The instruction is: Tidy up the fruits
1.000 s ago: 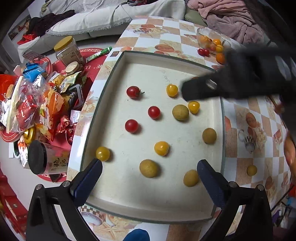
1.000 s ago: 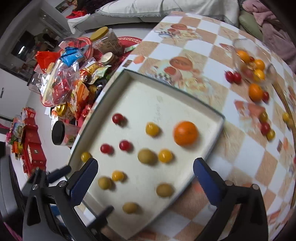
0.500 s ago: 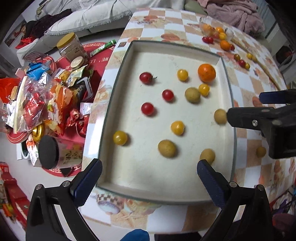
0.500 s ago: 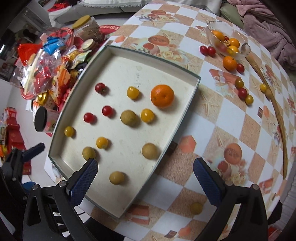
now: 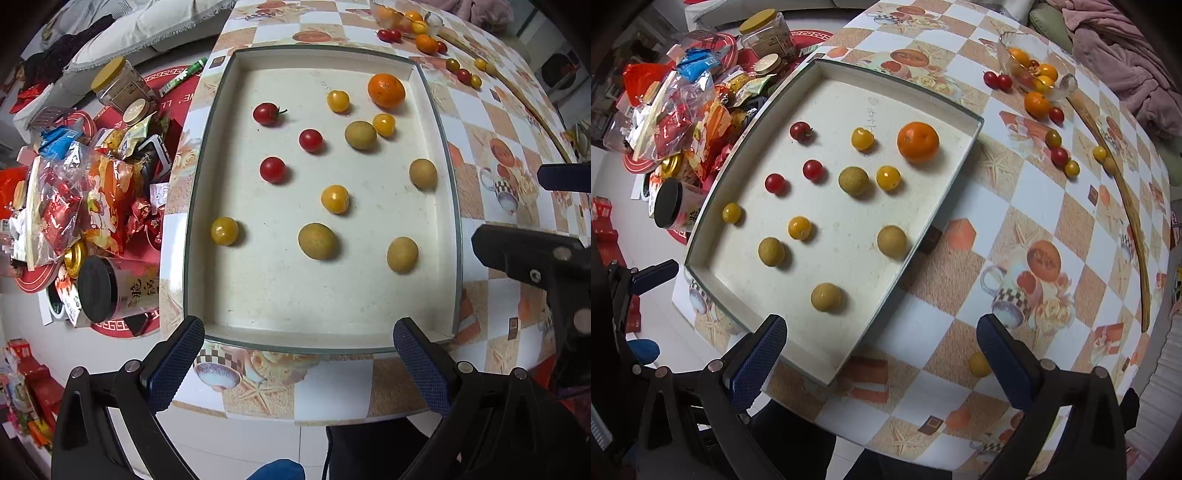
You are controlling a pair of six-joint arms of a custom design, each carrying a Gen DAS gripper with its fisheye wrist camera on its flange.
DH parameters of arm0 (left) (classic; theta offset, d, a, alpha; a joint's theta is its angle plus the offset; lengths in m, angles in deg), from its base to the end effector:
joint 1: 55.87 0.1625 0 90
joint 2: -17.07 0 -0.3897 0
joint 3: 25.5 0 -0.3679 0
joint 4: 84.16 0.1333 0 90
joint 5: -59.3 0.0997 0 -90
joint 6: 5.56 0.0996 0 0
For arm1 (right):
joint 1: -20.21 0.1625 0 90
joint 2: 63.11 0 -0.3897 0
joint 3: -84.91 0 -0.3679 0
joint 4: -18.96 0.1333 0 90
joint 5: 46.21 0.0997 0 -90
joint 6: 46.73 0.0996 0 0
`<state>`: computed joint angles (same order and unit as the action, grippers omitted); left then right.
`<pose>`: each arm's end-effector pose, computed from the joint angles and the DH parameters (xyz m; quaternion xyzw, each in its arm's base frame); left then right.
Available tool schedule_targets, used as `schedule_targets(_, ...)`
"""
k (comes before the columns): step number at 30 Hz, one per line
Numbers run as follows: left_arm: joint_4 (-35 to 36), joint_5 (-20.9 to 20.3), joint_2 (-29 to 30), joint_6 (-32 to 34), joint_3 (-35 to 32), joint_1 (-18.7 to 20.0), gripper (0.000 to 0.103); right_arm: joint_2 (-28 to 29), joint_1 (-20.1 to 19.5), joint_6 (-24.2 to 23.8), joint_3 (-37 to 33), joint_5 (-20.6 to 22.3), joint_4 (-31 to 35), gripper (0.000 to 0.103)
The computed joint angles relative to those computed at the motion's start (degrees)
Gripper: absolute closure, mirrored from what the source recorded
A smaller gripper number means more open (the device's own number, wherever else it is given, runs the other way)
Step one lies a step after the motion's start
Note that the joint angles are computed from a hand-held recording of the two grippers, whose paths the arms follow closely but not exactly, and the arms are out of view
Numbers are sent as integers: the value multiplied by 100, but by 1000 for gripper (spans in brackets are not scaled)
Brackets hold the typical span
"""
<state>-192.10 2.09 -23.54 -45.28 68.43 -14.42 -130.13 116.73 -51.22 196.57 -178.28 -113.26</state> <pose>-0.2871 -0.5034 -0.0049 0.1559 0.9047 0.0220 0.3960 0.1241 -0.4995 0.1847 0.0971 -0.9281 -0.0133 0.3592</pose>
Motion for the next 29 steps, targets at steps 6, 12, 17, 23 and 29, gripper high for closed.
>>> schedule_targets(6, 209, 67, 10, -69, -125, -16, 0, -47, -9, 96, -26, -36, 135, 0)
schedule_targets(12, 272, 146, 37, -70, -225, -8, 0, -41, -19, 114, -78, -57, 235, 0)
schedule_targets(17, 288, 172, 67, -27, -276, -1, 0, -24, -25, 155, -105, -50, 295, 0)
schedule_targets(23, 342, 136, 107, -100, -329, 4, 0, -8, -32, 186, -125, -50, 334, 0)
schedule_targets(29, 13, 124, 34, 3, -194, 11, 0, 3, -38, 157, -120, -18, 337, 0)
